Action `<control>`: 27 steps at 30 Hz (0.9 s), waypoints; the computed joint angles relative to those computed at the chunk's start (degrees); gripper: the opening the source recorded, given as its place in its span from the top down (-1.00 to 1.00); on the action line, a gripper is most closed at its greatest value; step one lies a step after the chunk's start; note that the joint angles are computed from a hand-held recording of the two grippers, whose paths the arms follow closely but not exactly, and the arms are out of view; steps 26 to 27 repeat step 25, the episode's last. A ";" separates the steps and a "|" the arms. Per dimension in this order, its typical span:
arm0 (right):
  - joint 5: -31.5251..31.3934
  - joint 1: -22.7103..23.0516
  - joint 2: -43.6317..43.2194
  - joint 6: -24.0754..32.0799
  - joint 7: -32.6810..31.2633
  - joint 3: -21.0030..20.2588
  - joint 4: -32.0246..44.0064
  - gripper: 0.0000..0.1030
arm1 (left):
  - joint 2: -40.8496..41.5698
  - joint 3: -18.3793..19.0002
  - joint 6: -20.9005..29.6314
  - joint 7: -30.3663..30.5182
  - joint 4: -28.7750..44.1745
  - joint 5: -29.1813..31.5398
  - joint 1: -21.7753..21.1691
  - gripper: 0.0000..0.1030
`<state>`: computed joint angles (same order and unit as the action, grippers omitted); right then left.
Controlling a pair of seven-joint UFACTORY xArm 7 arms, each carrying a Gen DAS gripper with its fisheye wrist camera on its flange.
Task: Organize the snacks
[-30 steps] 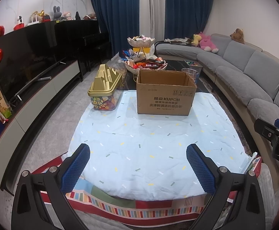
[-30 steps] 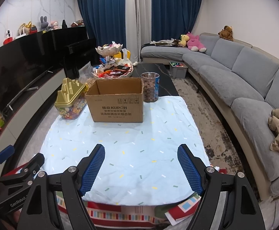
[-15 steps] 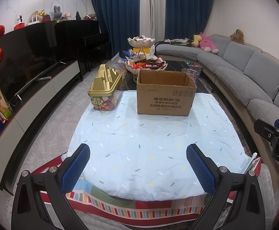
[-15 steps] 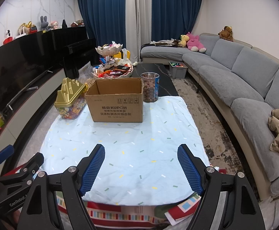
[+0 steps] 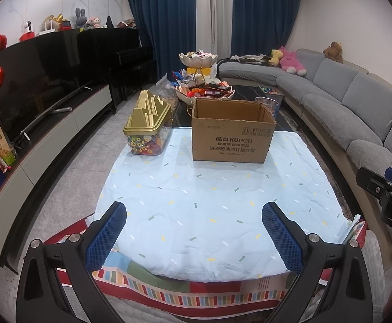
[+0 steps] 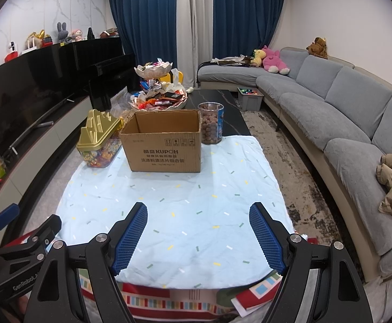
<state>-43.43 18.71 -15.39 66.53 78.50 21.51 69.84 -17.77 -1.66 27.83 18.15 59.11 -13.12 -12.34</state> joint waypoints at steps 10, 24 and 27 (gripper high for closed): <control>0.01 0.05 -0.15 0.48 -0.12 -0.02 0.30 -0.53 | 0.57 0.30 0.22 1.05 0.65 -1.29 -0.30 -0.99; 0.90 -0.89 -1.04 0.15 -0.82 -0.14 -0.06 -0.53 | 0.89 0.18 -1.72 1.73 -0.03 -1.22 -0.47 -0.99; 0.94 -0.94 -1.09 0.16 -0.91 -0.13 -0.09 -0.53 | 0.81 0.29 -1.76 1.95 -0.18 -1.43 -0.57 -0.99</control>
